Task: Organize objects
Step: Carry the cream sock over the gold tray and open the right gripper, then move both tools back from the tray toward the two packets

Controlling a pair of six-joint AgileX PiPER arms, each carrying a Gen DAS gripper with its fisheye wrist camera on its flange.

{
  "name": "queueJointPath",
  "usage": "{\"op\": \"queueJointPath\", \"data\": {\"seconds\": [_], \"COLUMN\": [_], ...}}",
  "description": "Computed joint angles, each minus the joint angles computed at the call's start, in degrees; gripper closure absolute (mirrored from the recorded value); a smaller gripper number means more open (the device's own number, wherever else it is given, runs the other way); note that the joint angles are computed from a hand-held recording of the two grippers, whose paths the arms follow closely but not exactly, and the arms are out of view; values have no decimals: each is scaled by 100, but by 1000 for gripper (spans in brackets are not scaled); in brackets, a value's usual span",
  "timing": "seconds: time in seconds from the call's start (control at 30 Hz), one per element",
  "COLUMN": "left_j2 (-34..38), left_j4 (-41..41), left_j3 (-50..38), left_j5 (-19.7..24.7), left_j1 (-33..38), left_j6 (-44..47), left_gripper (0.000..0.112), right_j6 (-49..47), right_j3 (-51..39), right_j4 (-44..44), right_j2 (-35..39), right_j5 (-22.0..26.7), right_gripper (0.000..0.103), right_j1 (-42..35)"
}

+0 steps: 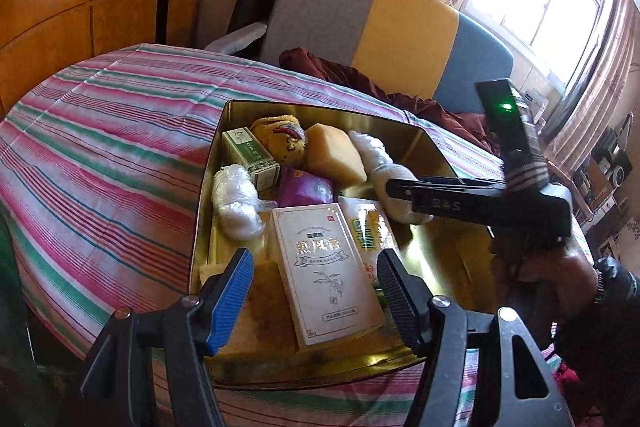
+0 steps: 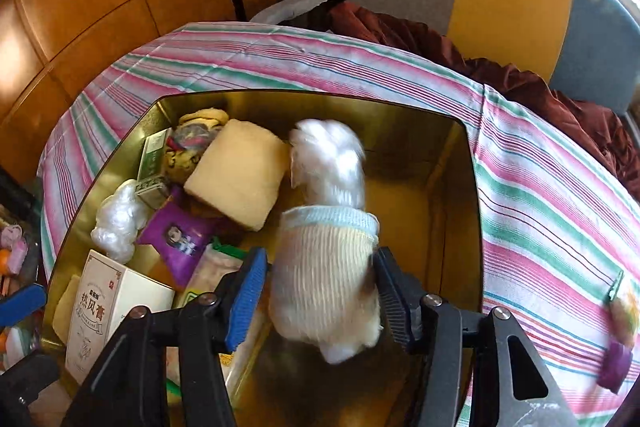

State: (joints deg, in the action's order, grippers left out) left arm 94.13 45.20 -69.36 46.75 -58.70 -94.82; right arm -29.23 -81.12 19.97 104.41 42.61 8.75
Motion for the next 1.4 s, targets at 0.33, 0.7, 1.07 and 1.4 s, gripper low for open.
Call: {"op": "queueJointPath", "data": {"seconds": [0.33,0.7,1.07,1.4], "left_j2": [101,409,942,1665], "left_j4": [41,114,-84,-500], "left_j3": [-221,-903,-1789,-2981], "left_j5": [337,921,1215,1374], "left_j1": [-141,-520,-764,-810], "left_j6": [40,466,1173,2218], "left_gripper": [47,47,47,47], "right_j6": [-487,-1216,-1705,-1278], "right_j3": [553,1296,1104,-488], "right_j4": [568,1207,1388,943], "right_j2": [-643,-1628,-1649,-352], "right_j5": [-30,92,456,370], "right_gripper": [31,21,18,16], "right_j1": [-315,-1027,-2693,-4237]}}
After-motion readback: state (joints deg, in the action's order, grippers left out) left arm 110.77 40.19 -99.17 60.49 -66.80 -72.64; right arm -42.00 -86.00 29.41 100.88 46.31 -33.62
